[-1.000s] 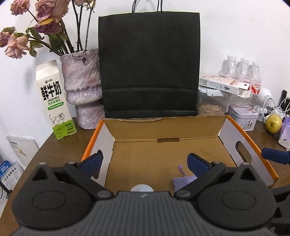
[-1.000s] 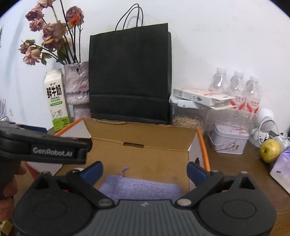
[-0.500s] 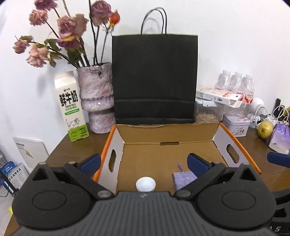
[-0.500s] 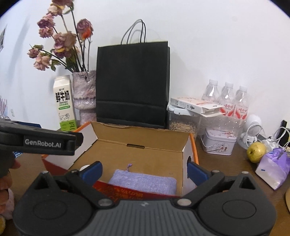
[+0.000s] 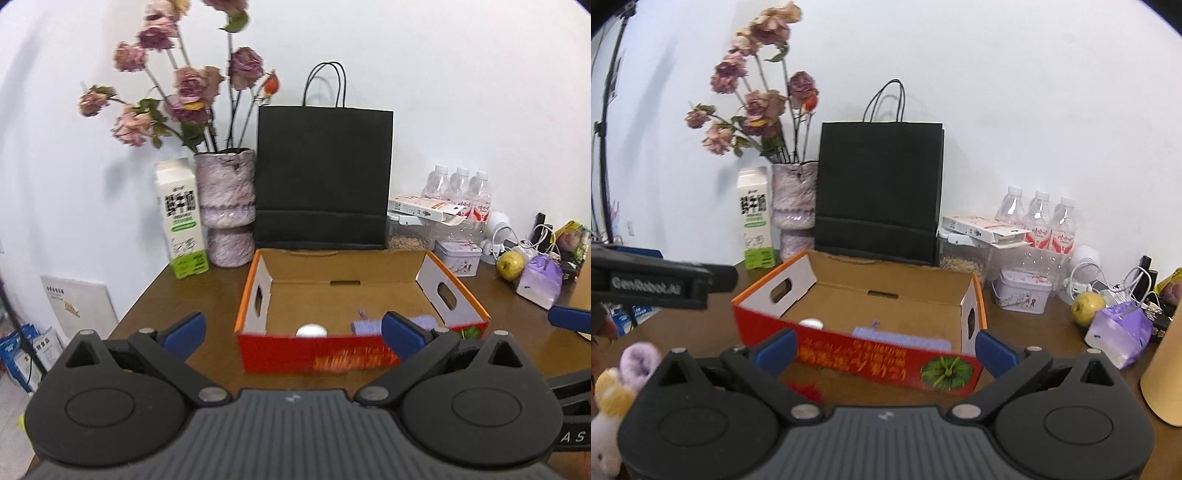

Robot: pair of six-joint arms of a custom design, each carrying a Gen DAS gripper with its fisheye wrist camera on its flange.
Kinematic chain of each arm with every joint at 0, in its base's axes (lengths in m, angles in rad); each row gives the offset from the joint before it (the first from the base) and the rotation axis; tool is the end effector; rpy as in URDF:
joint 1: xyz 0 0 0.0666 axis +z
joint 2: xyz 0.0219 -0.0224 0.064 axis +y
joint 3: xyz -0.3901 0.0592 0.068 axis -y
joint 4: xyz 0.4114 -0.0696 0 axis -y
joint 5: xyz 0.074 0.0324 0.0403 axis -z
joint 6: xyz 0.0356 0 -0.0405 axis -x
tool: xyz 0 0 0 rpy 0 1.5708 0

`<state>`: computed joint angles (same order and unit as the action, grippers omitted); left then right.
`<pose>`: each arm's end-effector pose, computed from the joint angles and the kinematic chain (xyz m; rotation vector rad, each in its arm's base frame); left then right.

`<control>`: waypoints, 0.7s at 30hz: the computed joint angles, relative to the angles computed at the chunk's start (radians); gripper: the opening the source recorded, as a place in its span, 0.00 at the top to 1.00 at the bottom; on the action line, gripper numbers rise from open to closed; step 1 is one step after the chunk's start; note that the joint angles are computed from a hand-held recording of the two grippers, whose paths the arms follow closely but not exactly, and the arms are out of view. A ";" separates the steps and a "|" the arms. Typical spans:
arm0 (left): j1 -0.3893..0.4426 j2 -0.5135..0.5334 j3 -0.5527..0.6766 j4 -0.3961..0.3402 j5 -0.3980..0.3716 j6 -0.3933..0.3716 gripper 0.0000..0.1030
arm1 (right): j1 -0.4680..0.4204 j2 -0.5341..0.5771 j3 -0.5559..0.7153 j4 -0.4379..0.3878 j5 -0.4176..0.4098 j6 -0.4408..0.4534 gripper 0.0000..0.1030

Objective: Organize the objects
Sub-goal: 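Move both tools back toward the plush sheep and plastic bag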

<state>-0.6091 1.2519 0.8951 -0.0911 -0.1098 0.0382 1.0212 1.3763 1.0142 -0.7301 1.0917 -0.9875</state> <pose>0.3696 -0.2535 0.3311 0.5037 1.9652 -0.2999 0.2568 0.3580 0.3004 0.2598 1.9833 -0.2376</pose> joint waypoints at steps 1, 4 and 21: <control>0.005 -0.021 -0.020 -0.002 0.001 0.001 0.00 | 0.019 0.007 0.005 -0.031 0.006 -0.034 0.00; 0.027 -0.090 -0.082 -0.005 0.014 -0.010 0.00 | 0.068 0.026 0.016 -0.108 0.011 -0.128 0.00; 0.183 -0.350 -0.357 -0.017 0.086 -0.082 0.00 | 0.270 0.158 0.051 -0.420 -0.020 -0.630 0.00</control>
